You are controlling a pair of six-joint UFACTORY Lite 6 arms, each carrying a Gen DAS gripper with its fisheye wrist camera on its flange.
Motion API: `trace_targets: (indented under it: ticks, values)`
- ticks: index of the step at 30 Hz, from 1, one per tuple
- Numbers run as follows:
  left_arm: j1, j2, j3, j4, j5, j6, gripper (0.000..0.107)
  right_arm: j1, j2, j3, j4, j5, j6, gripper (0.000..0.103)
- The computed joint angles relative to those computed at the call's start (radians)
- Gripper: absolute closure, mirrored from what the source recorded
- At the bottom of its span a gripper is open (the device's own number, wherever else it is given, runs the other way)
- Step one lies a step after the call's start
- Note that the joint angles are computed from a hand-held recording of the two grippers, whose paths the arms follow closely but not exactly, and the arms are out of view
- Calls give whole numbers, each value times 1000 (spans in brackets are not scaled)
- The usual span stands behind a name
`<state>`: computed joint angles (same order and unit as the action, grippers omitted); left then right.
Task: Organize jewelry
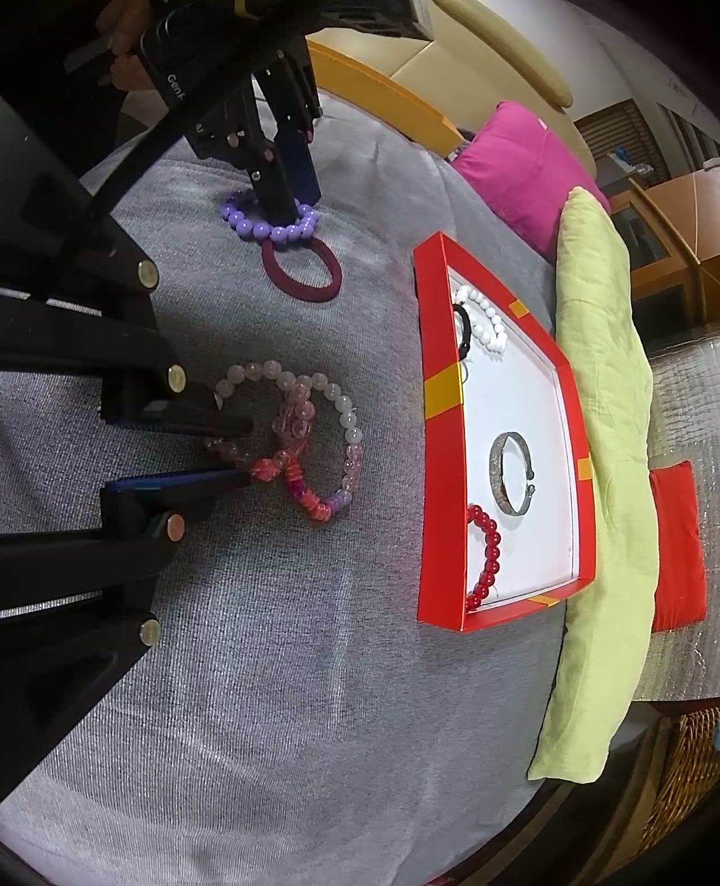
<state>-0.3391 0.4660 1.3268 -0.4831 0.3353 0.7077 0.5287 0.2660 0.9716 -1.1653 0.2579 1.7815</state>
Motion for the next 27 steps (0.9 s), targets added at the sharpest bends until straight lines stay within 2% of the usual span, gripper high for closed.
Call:
trace_targets:
  ticks: [3, 11, 18, 21, 27]
  values:
    - [-1, -3, -6, -47, 9, 55, 91, 0, 0, 0, 1, 0, 0, 90]
    - [-7, 40, 39, 15, 12, -20, 91, 2, -1, 3, 25, 1, -23, 90]
    - [-18, 40, 31, -26, -6, 35, 91, 9, -2, -3, -31, 6, 25, 89]
    - [-12, 33, 23, -86, -1, 98, 98, 21, -2, 1, -32, 22, 15, 90]
    - [0, 12, 10, -210, 10, 207, 98, 13, -23, -13, -50, 20, 45, 91]
